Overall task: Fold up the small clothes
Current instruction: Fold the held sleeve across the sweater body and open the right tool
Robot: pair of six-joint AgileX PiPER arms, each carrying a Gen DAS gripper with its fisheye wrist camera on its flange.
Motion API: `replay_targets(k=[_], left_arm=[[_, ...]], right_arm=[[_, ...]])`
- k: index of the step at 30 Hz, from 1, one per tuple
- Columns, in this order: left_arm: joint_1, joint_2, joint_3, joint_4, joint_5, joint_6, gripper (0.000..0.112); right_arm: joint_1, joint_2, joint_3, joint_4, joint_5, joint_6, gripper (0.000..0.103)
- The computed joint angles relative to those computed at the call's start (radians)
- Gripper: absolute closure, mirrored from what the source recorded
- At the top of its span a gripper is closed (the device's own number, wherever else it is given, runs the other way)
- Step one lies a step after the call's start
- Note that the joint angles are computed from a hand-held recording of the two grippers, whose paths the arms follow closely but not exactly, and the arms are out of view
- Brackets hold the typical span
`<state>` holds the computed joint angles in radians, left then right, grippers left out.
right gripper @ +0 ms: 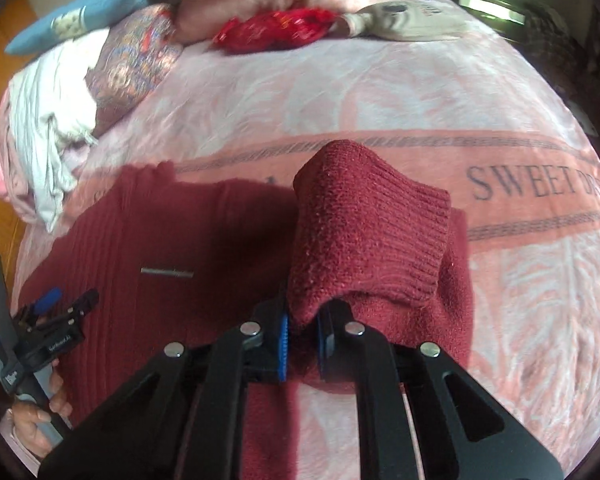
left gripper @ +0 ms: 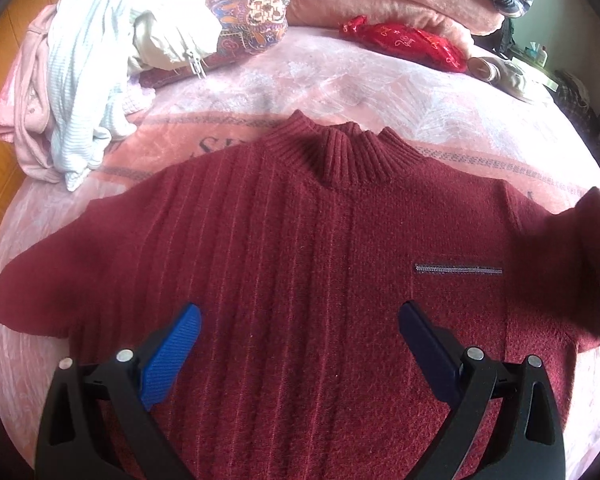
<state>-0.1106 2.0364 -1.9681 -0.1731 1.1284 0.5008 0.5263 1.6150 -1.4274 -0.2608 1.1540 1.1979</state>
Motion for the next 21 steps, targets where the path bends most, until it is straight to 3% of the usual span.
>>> replay_targets(k=[1, 3, 4, 5, 7, 11, 17, 21], left_arm=[[0.002, 0.001, -0.002, 0.0, 0.002, 0.0, 0.013], [0.007, 0.009, -0.015, -0.009, 0.015, 0.004, 0.013], [0.007, 0.01, -0.016, -0.011, 0.019, 0.005, 0.013], [0.004, 0.011, -0.016, -0.012, 0.021, 0.004, 0.013], [-0.003, 0.009, -0.013, -0.021, 0.026, 0.005, 0.013], [-0.033, -0.012, 0.027, -0.033, 0.025, -0.002, 0.013], [-0.108, -0.065, 0.119, -0.09, 0.049, -0.002, 0.013], [-0.181, -0.101, 0.199, -0.113, 0.024, -0.019, 0.013]], right_arm=[[0.001, 0.046, -0.027, 0.026, -0.002, -0.023, 0.092], [-0.01, 0.087, -0.038, 0.108, -0.038, -0.092, 0.075], [-0.019, 0.081, -0.018, 0.161, -0.092, -0.135, 0.058], [-0.025, 0.057, 0.016, 0.2, -0.154, -0.166, 0.048], [-0.042, -0.002, 0.078, 0.292, -0.259, -0.256, 0.042], [-0.094, -0.183, 0.25, 0.441, -0.459, -0.361, 0.043], [-0.104, -0.34, 0.345, 0.286, -0.378, -0.199, 0.036], [-0.131, -0.362, 0.416, 0.267, -0.341, -0.17, 0.035]])
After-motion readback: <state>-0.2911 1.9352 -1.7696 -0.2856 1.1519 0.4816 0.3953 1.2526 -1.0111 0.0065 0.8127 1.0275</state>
